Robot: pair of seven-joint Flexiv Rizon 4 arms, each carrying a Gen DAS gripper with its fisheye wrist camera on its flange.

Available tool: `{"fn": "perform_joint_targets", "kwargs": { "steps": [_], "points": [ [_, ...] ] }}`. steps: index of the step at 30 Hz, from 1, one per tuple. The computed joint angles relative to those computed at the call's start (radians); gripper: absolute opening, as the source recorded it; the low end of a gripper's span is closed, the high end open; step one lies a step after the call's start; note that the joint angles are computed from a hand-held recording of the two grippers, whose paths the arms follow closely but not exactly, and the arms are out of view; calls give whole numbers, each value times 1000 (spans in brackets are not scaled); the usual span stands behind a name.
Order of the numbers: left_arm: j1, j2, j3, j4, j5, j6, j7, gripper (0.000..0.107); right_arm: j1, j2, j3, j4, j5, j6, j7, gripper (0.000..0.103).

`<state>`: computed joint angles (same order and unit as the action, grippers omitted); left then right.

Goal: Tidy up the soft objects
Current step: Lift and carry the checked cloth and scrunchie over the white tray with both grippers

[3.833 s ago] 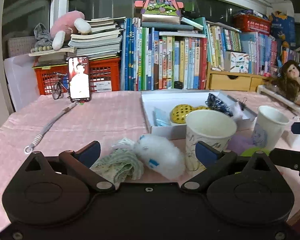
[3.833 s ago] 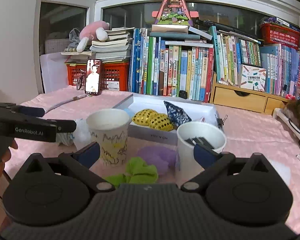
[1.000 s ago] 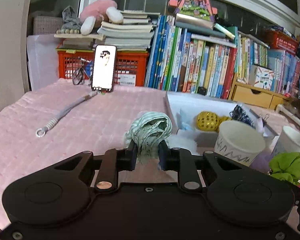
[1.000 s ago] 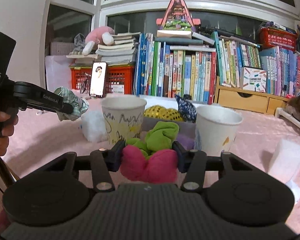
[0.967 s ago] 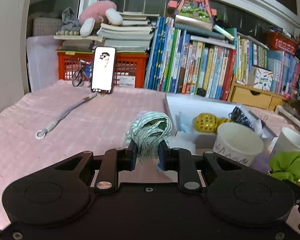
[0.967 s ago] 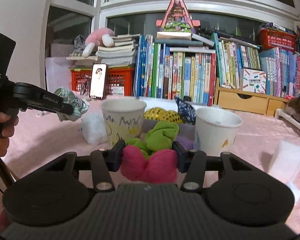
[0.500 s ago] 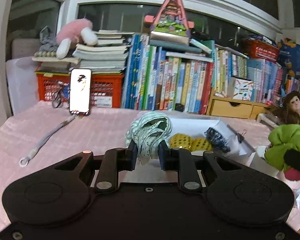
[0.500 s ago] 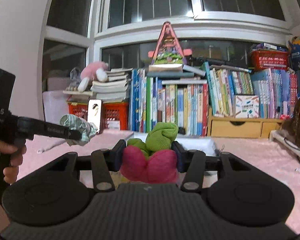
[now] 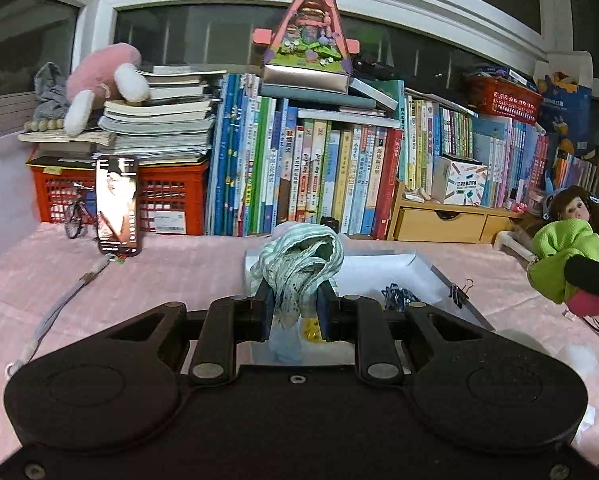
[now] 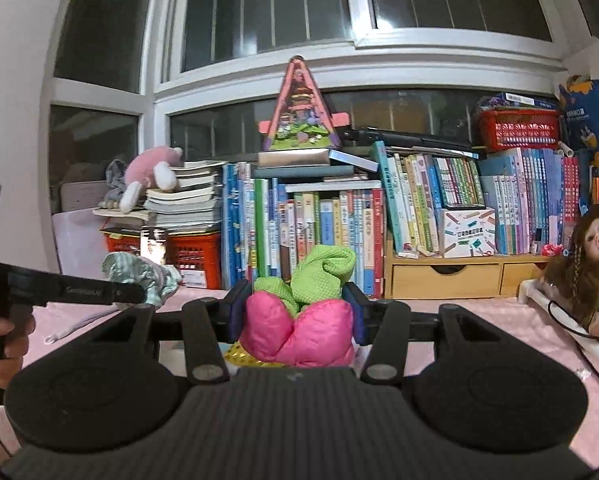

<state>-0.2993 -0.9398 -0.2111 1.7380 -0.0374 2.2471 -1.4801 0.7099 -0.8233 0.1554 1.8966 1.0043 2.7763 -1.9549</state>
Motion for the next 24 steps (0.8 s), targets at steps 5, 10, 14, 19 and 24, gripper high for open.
{"fn": "perform_joint_targets", "kwargs": {
  "steps": [5,10,14,19,24],
  "points": [
    [-9,-10,-6,-97,-25,-133,33,20,-60,53,-24,-8,-1,-132,-21,53],
    [-19,-43,-15,-206,-62,-262,57,20,-103,88,-68,-32,-9,-300,-27,53],
    [-43,-75,0,-296,-107,-373,81,20,-122,95,-119,-57,-24,-438,25,53],
    [-89,-115,54,-406,-166,-511,100,20,-122,77,-196,-92,-63,-592,89,53],
    [-141,-165,131,-520,-207,-620,77,20,-99,49,-279,-123,-103,-724,136,54]
  ]
}}
